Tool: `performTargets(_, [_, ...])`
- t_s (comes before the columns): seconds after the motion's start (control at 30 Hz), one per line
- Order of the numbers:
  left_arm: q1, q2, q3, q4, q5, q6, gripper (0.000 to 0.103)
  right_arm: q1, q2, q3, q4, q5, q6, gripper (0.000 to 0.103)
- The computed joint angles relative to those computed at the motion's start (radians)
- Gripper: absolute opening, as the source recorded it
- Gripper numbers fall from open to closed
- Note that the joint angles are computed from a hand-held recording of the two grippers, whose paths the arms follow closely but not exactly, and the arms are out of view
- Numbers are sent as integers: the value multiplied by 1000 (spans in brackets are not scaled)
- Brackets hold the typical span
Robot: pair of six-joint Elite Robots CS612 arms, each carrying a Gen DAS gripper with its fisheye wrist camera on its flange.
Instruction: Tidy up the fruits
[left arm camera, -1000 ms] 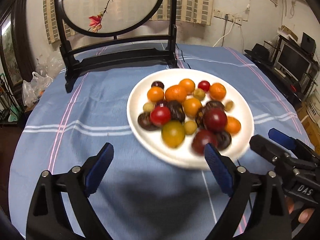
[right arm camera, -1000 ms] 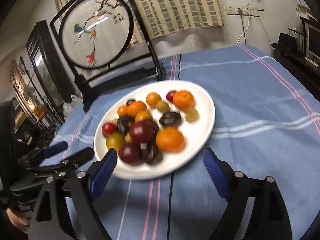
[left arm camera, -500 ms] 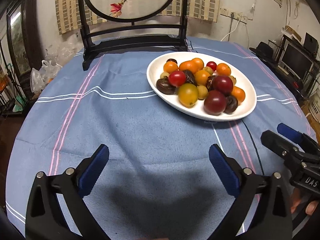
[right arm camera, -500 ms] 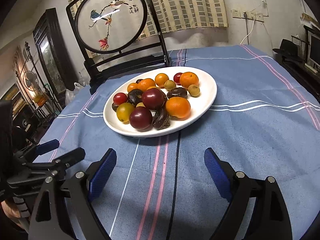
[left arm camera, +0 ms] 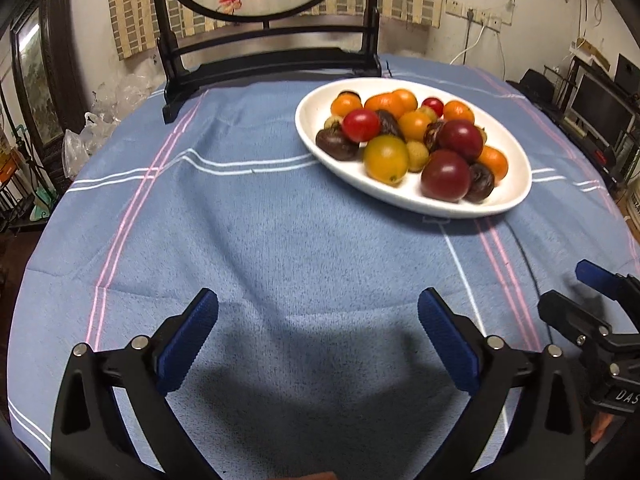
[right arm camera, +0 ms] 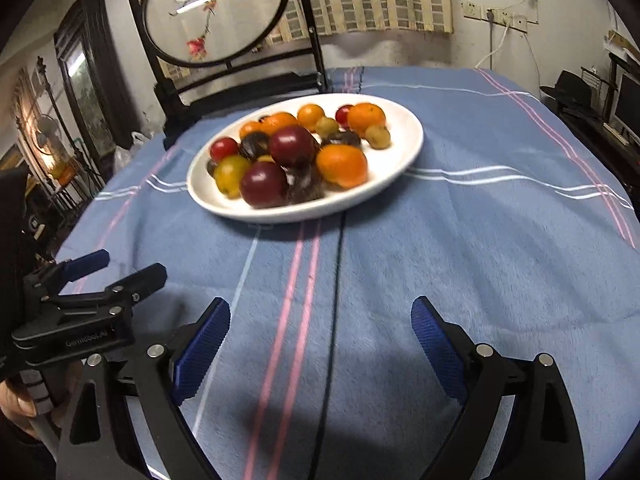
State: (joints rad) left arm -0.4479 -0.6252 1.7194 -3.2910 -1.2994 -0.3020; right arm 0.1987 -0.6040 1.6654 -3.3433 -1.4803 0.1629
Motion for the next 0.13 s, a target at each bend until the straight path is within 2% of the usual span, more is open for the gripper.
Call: performTargets(0.13, [3,-1,1,7,-20,-4,98,3,-1,-3,32,-17,3,93])
